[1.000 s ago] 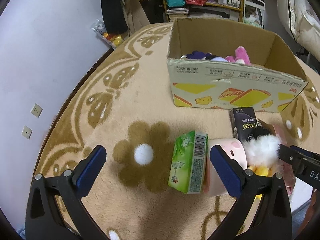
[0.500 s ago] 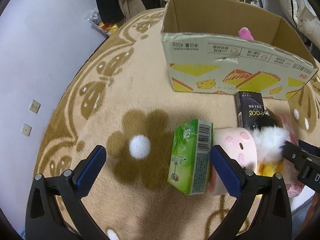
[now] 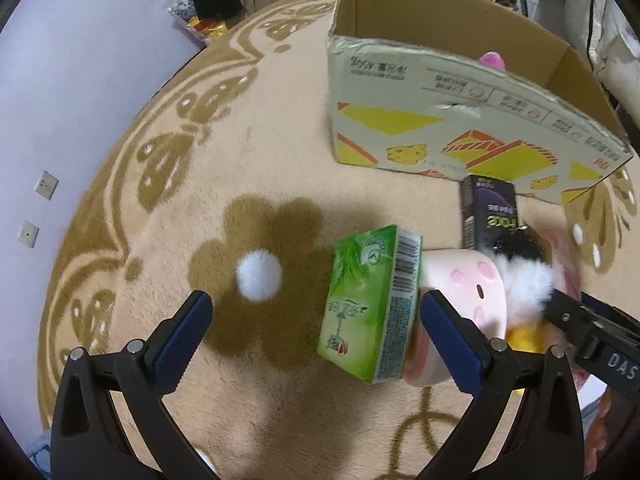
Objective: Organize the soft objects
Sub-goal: 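Grasp the green tissue pack with the left tool while the right tool grasps the pink roll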
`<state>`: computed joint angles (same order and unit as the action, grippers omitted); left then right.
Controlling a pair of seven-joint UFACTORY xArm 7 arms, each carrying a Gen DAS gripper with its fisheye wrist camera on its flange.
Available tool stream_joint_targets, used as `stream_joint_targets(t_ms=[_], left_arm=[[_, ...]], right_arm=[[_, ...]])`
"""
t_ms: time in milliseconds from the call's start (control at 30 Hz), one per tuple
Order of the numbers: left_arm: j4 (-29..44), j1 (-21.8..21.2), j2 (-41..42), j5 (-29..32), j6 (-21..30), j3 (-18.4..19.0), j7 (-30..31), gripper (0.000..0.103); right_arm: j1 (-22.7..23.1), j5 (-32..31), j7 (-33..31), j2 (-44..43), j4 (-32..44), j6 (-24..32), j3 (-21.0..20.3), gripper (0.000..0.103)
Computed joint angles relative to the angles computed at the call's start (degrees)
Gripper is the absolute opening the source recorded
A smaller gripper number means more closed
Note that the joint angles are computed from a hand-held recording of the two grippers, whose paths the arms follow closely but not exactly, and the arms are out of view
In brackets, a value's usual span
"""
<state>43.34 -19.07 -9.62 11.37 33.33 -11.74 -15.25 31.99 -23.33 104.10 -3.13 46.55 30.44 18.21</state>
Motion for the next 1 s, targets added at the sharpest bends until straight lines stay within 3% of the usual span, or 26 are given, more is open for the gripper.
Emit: stream_joint_targets(t_ms=[233, 533, 633, 733, 800, 1000], left_arm=[[0.02, 0.61, 0.15, 5.15, 0.44, -1.01, -3.62, 0.103], [0.14, 0.35, 0.86, 5.77, 0.83, -0.54, -4.1, 0.102], [-0.13, -0.61, 0.87, 0.84, 0.22, 0.61, 0.0, 0.085], [-0.4, -1.71, 0.79, -5.59, -0.27, 1.54, 5.59, 0.059], [-0.45, -2.48, 0.7, -10.5, -0.19, 2.23, 9.88, 0.037], [-0.79, -2.2, -0.02, -11.86, -0.41, 1.24, 10.97, 0.031]], right_arm=[[-0.27, 0.81, -0.68, -0.94, -0.85, -0.23, 0.2, 0.073], [-0.45, 1.62, -1.18, -1.91, -1.38, 0.31, 0.51, 0.073], [-0.54, 2.0, -1.83, -2.01, -1.25, 0.76, 0.66, 0.073], [-0.41, 2.21, -2.31, -1.73, -0.62, 1.5, 0.81, 0.071], [-0.26, 2.41, -2.34, -1.76, -0.32, 2.19, 0.9, 0.069], [0.18, 2.28, -1.8, -2.7, 1.03, 7.29, 1.58, 0.069]])
